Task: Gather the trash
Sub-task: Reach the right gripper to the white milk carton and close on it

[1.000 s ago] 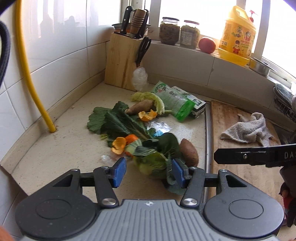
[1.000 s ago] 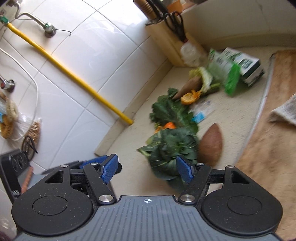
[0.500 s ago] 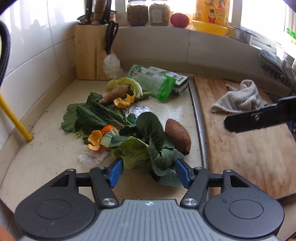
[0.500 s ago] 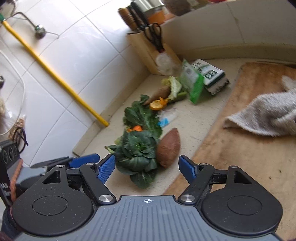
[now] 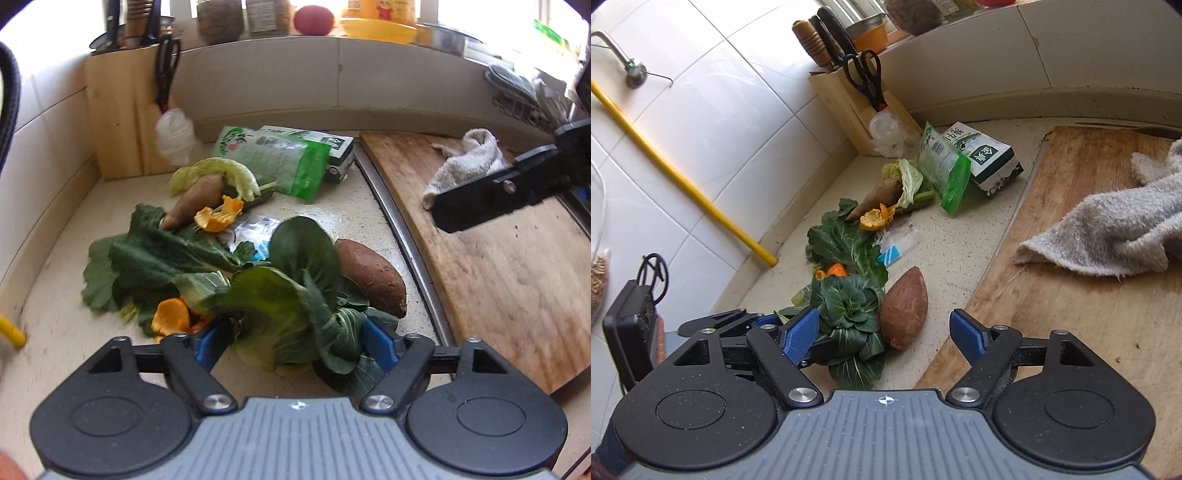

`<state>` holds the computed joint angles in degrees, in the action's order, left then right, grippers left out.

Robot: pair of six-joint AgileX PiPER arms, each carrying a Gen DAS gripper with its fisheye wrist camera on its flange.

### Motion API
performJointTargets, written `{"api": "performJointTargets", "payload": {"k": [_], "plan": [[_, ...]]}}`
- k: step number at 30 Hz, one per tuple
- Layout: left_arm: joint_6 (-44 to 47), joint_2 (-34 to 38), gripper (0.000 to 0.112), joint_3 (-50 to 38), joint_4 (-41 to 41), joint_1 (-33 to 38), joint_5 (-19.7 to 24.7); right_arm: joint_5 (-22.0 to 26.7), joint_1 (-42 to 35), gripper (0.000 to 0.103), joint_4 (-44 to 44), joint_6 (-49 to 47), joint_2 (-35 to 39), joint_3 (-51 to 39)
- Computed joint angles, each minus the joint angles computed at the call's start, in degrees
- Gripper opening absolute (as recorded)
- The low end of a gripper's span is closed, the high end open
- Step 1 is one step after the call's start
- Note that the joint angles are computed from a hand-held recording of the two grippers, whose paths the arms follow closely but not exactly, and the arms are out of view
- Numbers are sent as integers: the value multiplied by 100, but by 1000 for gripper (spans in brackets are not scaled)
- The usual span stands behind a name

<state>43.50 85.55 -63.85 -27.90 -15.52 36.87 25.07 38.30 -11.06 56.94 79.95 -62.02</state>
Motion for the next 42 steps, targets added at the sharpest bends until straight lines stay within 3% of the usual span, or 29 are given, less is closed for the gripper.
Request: {"api": "performJointTargets", "payload": {"k": [8, 19, 25, 31, 42], "plan": [[624, 137, 67, -111, -468, 168, 110, 336, -94, 84, 343, -498, 606, -735], [815, 576, 67, -1150, -993, 840, 1463, 456, -619, 84, 1419, -1917, 1331, -1536], [749, 981, 67, -1883, -1718, 1280, 1946, 570, -958, 84, 1325, -2148, 1661, -1953], [257, 1356, 67, -2367, -1664, 1282, 1738, 940, -1301, 84, 1262, -2515, 2089, -2783], [-139, 2308, 67, -3577, -1967, 1045, 2026, 1309, -1538, 83, 714, -2706, 2782, -3755]]}}
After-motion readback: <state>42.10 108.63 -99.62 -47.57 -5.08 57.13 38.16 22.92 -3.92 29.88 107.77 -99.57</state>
